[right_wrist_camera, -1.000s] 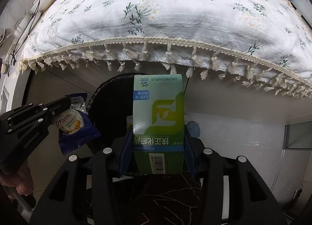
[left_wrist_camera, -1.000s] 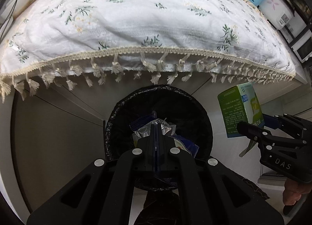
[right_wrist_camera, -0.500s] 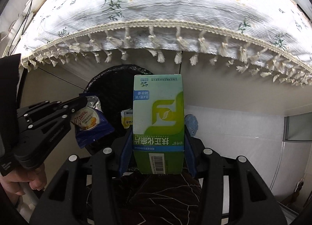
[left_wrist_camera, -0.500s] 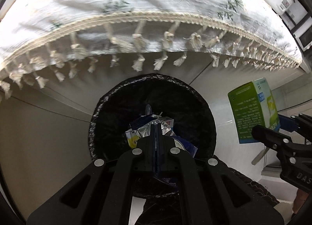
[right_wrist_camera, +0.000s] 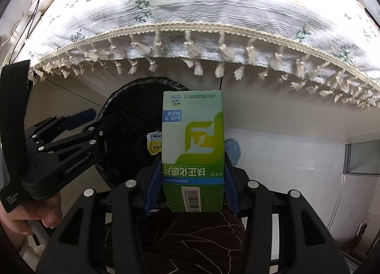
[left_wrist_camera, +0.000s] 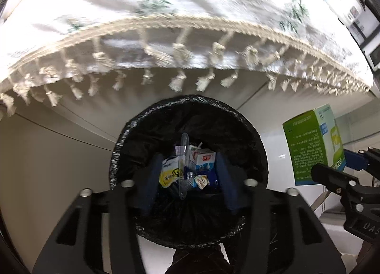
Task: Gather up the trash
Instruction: 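Lower the snack bag and green box over the black bin, then open the right tool to drop the box while the left tool drops the bag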
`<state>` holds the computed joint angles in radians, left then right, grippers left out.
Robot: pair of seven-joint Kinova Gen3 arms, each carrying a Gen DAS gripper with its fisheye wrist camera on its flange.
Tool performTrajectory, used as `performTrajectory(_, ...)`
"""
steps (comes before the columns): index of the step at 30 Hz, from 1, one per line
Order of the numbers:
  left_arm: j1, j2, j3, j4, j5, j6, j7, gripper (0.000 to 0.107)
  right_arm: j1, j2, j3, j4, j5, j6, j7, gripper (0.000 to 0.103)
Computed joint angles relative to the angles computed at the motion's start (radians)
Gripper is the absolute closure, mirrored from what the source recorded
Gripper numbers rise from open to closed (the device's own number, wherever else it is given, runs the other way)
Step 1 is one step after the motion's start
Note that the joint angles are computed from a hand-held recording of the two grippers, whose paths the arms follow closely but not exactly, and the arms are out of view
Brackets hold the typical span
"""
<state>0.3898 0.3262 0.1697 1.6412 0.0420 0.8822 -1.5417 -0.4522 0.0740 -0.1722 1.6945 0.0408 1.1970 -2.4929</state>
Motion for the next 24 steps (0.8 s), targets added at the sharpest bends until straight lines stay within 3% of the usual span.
performTrajectory(4, -0.013, -0.031, -0.016, 0.020, -0.010, -0.017, 0.020, 0.025, -0.003, 0.021, -0.001, -0.017, -0.004, -0.008, 0.017, 0.058)
performTrajectory(7, -0.024, -0.049, -0.030, 0.031, -0.025, -0.021, 0.047, 0.012, -0.011, 0.045, -0.001, -0.033, -0.004, -0.016, 0.029, 0.058)
performTrajectory(24, -0.128, -0.118, -0.054, 0.083, -0.034, 0.009, 0.057, 0.010, -0.079, 0.203, 0.013, -0.140, -0.002, -0.042, 0.093, 0.058)
